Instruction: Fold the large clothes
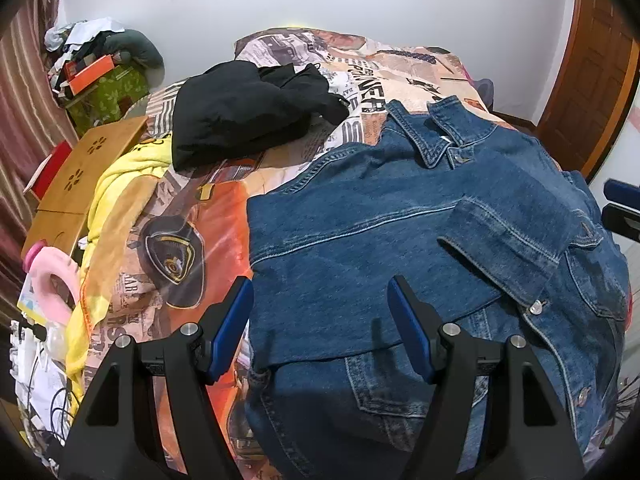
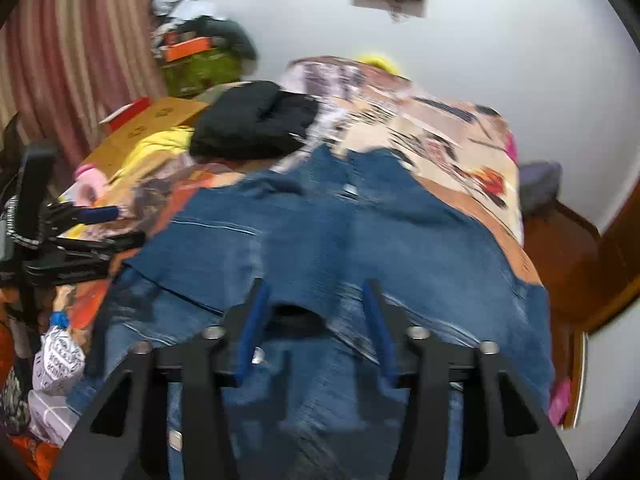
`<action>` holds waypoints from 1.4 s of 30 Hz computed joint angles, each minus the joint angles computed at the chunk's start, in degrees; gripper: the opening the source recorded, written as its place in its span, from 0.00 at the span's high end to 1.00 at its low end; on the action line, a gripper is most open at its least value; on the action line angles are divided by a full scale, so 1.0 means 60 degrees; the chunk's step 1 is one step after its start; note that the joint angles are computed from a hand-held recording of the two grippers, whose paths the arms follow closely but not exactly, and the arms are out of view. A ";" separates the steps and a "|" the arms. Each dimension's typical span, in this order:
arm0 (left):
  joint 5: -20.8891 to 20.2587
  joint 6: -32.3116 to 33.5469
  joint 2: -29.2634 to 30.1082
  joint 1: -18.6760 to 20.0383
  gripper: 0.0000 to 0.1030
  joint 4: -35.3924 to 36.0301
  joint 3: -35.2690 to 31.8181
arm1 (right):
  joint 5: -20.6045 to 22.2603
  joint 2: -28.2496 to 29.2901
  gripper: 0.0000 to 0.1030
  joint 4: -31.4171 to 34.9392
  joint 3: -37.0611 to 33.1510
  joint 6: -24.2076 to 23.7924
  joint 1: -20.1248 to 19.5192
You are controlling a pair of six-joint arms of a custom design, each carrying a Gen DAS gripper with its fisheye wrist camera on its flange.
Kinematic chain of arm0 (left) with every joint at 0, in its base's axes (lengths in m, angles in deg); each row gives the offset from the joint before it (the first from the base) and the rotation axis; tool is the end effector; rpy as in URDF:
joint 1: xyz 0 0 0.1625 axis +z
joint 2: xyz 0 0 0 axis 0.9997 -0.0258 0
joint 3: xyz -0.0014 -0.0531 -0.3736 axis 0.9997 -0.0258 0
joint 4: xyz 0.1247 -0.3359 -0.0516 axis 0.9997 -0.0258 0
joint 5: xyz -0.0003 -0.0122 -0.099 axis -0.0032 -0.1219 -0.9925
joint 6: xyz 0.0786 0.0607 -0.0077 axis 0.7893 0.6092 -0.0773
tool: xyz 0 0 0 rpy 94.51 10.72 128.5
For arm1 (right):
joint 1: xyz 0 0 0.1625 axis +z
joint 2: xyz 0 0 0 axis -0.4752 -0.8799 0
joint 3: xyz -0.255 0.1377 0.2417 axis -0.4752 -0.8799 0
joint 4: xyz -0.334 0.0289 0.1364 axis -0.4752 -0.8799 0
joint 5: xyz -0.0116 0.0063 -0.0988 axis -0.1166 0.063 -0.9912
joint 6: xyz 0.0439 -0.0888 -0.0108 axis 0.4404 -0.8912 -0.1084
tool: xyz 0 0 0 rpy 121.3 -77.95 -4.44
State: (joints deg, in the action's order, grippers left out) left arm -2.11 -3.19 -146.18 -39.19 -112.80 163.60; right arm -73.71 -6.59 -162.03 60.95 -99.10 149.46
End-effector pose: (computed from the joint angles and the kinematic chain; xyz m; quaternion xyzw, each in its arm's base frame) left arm -0.2185 -0.5733 0.3106 0.2084 0.8831 -0.2594 0.3307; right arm 0.4087 -0.5402 0.2375 0.2942 -0.8756 0.2495 0.2906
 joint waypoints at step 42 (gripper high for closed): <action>-0.0061 -0.0599 -0.0279 0.0451 0.34 -0.0171 0.0110 | -0.1268 0.0801 0.87 -0.1140 -0.1442 0.0643 -0.0323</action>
